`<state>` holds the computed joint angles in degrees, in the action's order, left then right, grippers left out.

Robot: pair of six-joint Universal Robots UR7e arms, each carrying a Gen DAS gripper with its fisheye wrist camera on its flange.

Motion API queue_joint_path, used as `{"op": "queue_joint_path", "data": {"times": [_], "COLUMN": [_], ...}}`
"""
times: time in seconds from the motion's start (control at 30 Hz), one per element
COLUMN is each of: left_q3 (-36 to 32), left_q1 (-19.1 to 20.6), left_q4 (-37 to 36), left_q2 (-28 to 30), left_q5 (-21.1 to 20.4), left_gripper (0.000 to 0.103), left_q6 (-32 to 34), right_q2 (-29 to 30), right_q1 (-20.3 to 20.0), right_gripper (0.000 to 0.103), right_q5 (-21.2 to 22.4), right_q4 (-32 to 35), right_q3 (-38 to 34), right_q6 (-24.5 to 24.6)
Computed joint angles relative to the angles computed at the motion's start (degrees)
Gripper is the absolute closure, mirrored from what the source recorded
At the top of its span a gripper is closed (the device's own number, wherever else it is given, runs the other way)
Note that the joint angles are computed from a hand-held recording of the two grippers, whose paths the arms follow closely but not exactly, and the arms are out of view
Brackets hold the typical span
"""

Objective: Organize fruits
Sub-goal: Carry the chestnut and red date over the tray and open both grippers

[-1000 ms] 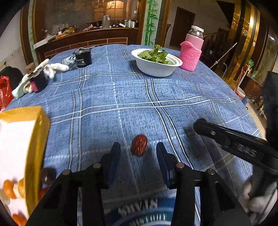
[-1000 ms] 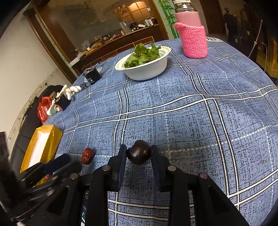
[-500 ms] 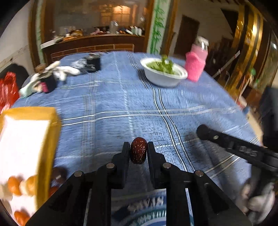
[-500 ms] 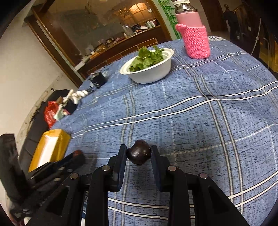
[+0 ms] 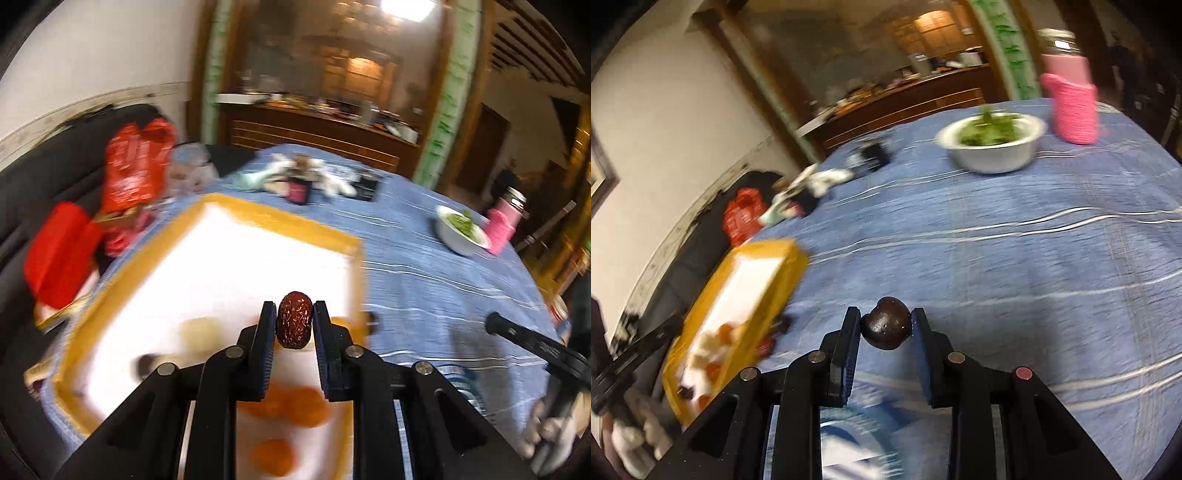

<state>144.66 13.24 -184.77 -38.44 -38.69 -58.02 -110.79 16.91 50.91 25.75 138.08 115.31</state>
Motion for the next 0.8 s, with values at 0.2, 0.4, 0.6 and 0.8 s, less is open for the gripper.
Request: {"op": "queue_joint_path", "data": {"times": [0.2,0.4,0.6,0.8], "left_q3": [5.20,8.30,11.00,12.23], "left_q1": [1.24,1.98,1.18,-0.05], "left_q4": [-1.93,-4.68,-8.56,-7.92], "left_q2": [-1.87,-2.40,-2.92,-4.75], "left_q5": [-0.41,-0.23,-0.12,0.63], "left_gripper": [0.084,0.084,0.046,0.037], "left_q6": [-4.75,-6.65,-7.43,-9.57], "right_q2": [4.43,20.06,27.98,23.45], "right_q1": [25.60,46.10,52.24,52.90], "right_gripper": [0.072,0.071,0.061,0.041], "right_q5": [17.31,33.86,39.60,38.50], "right_q4": [-9.59,-21.11,-26.68,-28.64], "right_q3": [2.87,0.49,-1.19,1.29], "right_q6": [9.15,20.19,24.14,23.82]}}
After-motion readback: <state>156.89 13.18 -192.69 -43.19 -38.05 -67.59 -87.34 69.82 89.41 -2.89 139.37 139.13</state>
